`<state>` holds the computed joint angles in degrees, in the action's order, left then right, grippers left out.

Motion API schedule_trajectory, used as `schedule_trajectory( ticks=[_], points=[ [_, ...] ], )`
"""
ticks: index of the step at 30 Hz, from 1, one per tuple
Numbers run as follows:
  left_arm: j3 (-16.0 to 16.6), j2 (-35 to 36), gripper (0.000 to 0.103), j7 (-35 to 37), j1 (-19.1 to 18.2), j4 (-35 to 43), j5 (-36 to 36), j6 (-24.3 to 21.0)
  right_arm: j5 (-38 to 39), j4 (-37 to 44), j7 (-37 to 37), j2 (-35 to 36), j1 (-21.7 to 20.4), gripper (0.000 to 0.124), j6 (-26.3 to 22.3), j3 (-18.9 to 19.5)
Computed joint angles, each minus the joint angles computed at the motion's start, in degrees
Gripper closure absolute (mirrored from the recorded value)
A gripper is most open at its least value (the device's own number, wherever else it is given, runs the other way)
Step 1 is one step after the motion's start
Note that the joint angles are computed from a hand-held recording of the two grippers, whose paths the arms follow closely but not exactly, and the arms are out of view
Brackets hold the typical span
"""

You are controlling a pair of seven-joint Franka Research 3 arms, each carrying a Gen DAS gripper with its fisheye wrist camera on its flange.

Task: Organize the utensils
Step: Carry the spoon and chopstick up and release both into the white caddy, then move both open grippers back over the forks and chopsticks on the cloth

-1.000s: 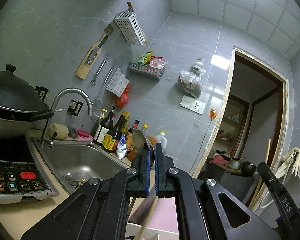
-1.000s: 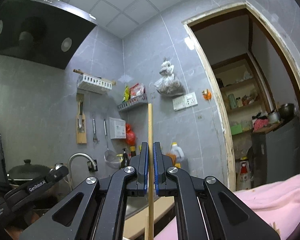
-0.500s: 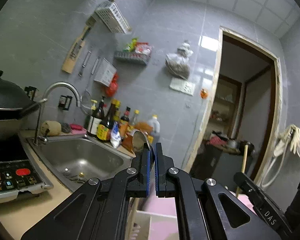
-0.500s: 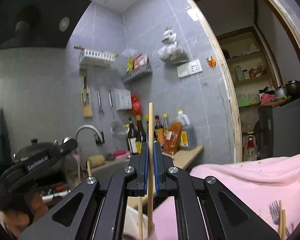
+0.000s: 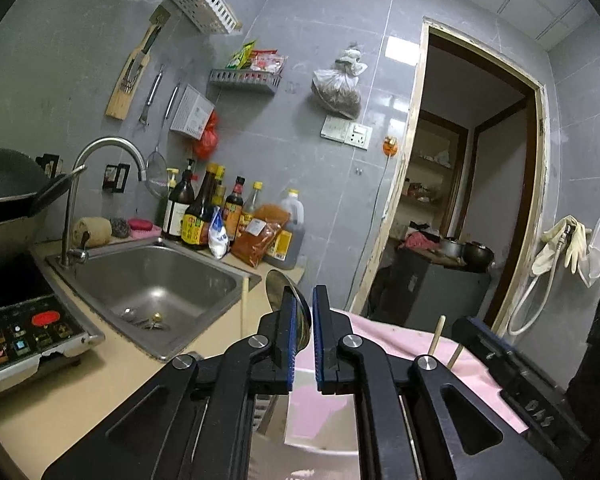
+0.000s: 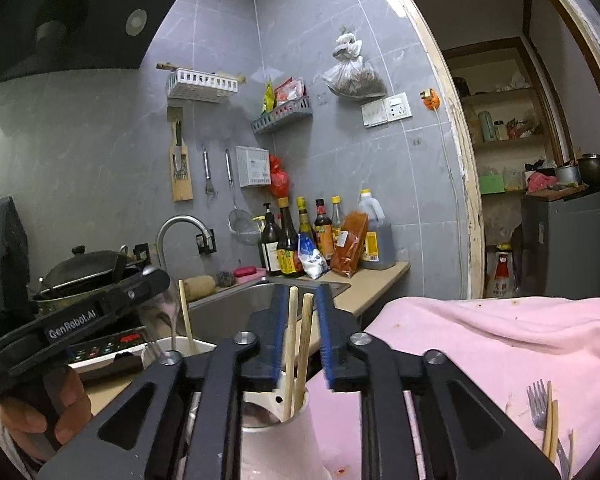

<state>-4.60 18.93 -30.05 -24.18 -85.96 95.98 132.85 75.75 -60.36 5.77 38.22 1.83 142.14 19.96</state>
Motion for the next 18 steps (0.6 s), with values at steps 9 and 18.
schedule_trajectory(
  ticks=[9, 18],
  points=[
    [-0.4, -0.9, 0.071, -0.6, -0.1, -1.4, -0.5, -0.3, 5.0, -4.9, -4.1, -4.1, -1.9, 0.096, 0.6, -0.7],
    [-0.9, -1.3, 0.068, 0.9, -0.5, -1.4, -1.1, -1.6, 8.9, -7.3, -5.5, -6.3, -2.8, 0.095, 0.9, -2.3]
  ],
)
